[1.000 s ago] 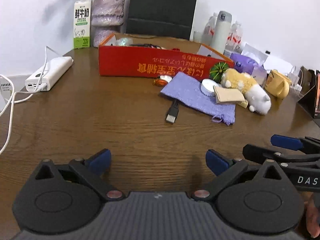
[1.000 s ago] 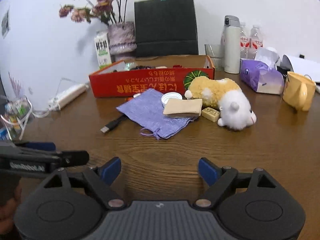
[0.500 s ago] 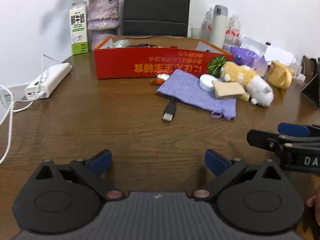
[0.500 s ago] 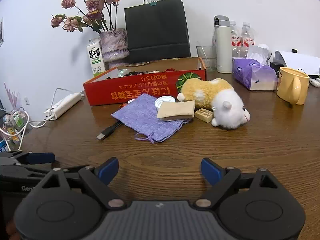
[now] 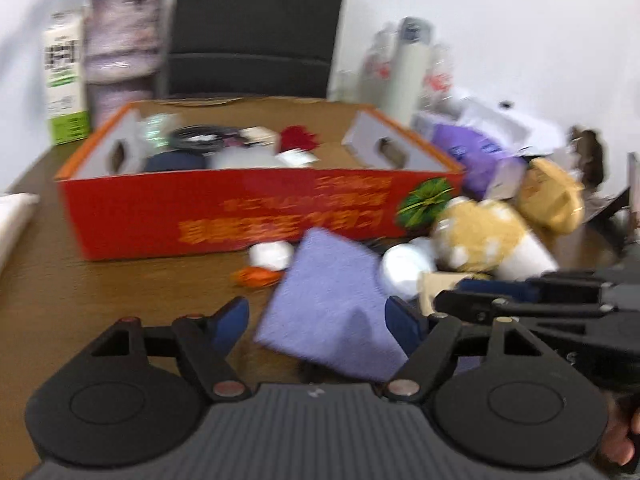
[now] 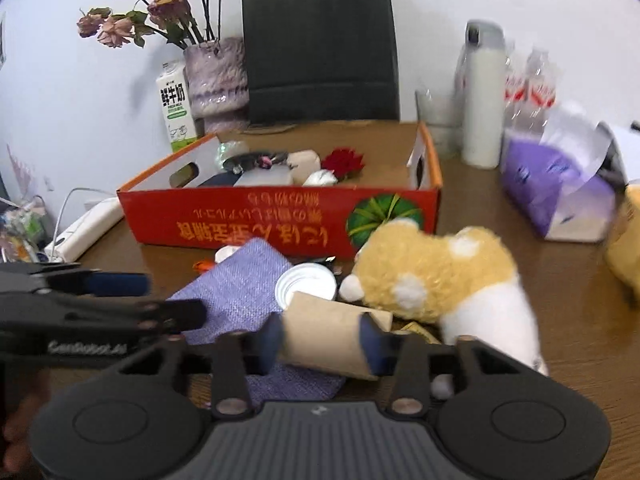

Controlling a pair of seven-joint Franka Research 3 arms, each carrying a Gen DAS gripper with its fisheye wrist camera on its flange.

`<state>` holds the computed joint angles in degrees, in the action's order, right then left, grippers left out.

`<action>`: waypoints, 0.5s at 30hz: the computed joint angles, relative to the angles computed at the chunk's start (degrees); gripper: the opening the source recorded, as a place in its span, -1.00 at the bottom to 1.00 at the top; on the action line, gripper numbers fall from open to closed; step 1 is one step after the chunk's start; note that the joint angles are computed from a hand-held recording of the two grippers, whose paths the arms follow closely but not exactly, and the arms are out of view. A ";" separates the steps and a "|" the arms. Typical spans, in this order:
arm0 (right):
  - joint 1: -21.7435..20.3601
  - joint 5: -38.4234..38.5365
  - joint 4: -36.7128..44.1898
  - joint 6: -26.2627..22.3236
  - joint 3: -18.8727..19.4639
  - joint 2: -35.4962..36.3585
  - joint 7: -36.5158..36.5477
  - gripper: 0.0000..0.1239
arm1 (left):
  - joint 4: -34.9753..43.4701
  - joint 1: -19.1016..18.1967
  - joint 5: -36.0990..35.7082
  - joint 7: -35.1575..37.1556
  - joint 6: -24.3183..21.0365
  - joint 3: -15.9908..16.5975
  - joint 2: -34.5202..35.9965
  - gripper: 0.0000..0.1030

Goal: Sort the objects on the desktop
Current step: 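Grasp the purple cloth pouch with the left tool while the right tool grasps the tan sponge block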

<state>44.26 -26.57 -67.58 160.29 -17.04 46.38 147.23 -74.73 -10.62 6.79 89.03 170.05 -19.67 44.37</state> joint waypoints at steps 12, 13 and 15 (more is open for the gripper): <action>5.55 -4.94 -2.24 1.39 -7.32 -0.29 6.70 0.08 | -5.17 3.76 -1.40 2.97 5.95 -5.07 -1.16 -0.80; 6.41 -6.74 -2.08 0.94 -8.42 -0.10 7.85 0.12 | -7.14 4.41 -1.14 2.99 8.61 -5.71 -2.03 -0.81; 6.43 -9.20 -1.55 0.16 -8.25 0.09 8.22 0.06 | -11.50 5.63 0.33 2.31 13.93 -6.72 -4.27 -0.82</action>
<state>50.69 -35.77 -69.14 160.46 -25.30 46.47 155.46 -86.24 -4.99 7.11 91.35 183.98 -26.38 40.10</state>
